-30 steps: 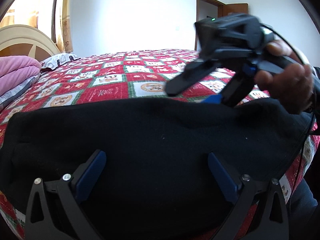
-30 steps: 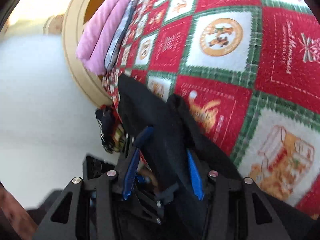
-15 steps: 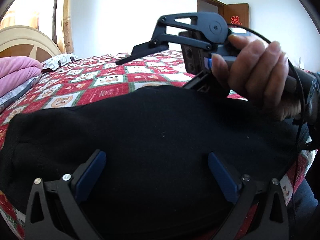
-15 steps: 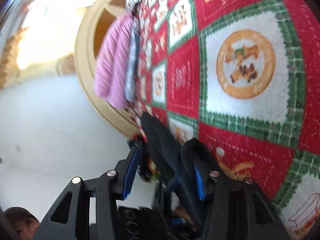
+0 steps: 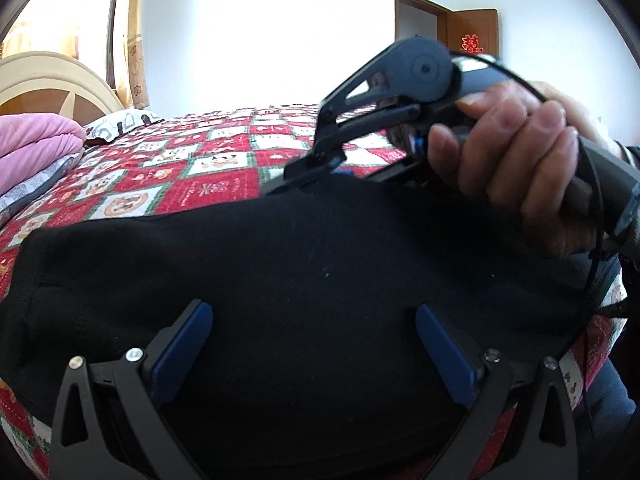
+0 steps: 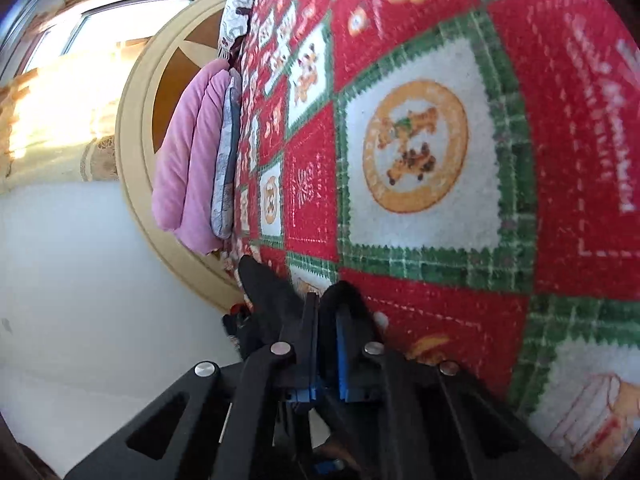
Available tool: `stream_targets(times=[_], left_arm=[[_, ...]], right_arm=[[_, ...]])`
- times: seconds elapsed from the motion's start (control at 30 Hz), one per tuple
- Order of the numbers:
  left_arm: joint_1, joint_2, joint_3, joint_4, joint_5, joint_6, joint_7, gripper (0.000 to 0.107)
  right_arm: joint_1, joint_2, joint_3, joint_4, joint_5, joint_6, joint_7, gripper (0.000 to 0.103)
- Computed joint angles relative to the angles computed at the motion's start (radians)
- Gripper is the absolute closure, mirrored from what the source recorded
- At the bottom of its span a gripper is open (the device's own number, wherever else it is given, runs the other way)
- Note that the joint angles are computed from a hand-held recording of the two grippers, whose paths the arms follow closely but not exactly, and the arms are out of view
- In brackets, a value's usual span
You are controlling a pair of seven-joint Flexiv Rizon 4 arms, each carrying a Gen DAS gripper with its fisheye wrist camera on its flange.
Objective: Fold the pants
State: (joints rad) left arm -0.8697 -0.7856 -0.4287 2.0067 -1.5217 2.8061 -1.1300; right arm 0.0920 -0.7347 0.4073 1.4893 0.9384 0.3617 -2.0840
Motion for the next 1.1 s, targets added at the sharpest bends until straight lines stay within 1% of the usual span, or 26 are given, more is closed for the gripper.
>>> stream_targets(times=[0.17,0.23,0.33,0.37,0.43,0.47,0.5,0.53,0.57,0.6,0.67,0.7,0.8,0.87,0.9,0.97,1.0,1.03,1.1], left_arm=[[0.005,-0.002,0.003,0.006,0.004,-0.006,-0.016,0.004],[0.005,-0.004,0.005,0.008,0.009,-0.006,-0.020,0.004],[0.005,-0.009,0.007,0.007,0.014,-0.002,-0.020,0.004],[0.005,-0.008,0.008,0.010,0.017,-0.003,-0.022,0.004],[0.005,-0.007,0.009,0.013,0.018,-0.002,-0.023,0.004],[0.004,-0.008,0.008,0.011,0.016,0.000,-0.020,0.004],[0.003,-0.008,0.007,0.008,0.012,0.003,-0.016,0.004],[0.003,-0.008,0.005,0.006,0.008,0.004,-0.012,0.004],[0.003,-0.005,0.005,0.006,0.007,0.006,-0.010,0.004],[0.002,-0.004,0.004,0.005,0.003,0.008,-0.008,0.004],[-0.009,-0.004,0.003,-0.011,-0.019,0.042,0.004,0.004],[-0.012,-0.005,0.005,-0.014,-0.018,0.055,0.004,0.004],[-0.023,-0.003,0.012,-0.026,0.014,0.095,0.020,0.004],[-0.017,-0.010,-0.002,-0.046,0.025,0.077,0.067,0.004],[-0.012,-0.015,-0.011,-0.054,0.026,0.057,0.087,0.004],[-0.002,-0.022,-0.035,-0.072,-0.008,0.023,0.121,0.004],[0.003,-0.019,-0.040,-0.071,-0.016,0.005,0.123,0.004],[0.011,-0.011,-0.048,-0.059,-0.020,-0.027,0.111,0.004],[-0.009,-0.027,-0.047,-0.082,-0.046,-0.006,0.145,0.004]], right_arm=[[-0.030,0.081,0.022,0.057,0.073,0.074,-0.119,0.099],[-0.015,0.100,0.012,0.075,0.089,0.130,-0.158,0.099],[0.044,0.073,-0.033,0.073,0.032,0.215,-0.114,0.099],[0.045,0.054,-0.030,0.062,0.025,0.219,-0.111,0.099],[0.023,0.031,-0.010,0.043,0.028,0.199,-0.131,0.099],[0.017,0.034,-0.005,0.045,0.026,0.201,-0.131,0.096],[0.016,0.050,-0.004,0.060,0.025,0.231,-0.144,0.096],[0.019,0.078,-0.011,0.089,0.016,0.285,-0.164,0.096],[0.022,0.106,-0.017,0.111,0.010,0.333,-0.170,0.092],[0.006,0.128,-0.016,0.127,0.014,0.348,-0.177,0.088],[-0.055,0.178,-0.009,0.162,0.041,0.327,-0.218,0.058],[-0.083,0.218,-0.011,0.195,0.056,0.332,-0.258,0.055],[-0.123,0.335,-0.044,0.310,0.076,0.388,-0.392,0.054],[-0.126,0.384,-0.078,0.372,0.067,0.407,-0.448,0.054],[-0.120,0.396,-0.098,0.401,0.051,0.427,-0.464,0.054],[-0.089,0.395,-0.136,0.443,-0.001,0.493,-0.452,0.054],[-0.073,0.384,-0.153,0.460,-0.033,0.537,-0.428,0.054],[-0.083,0.368,-0.154,0.460,-0.045,0.552,-0.415,0.054],[-0.166,0.348,-0.152,0.423,0.021,0.436,-0.458,0.054]])
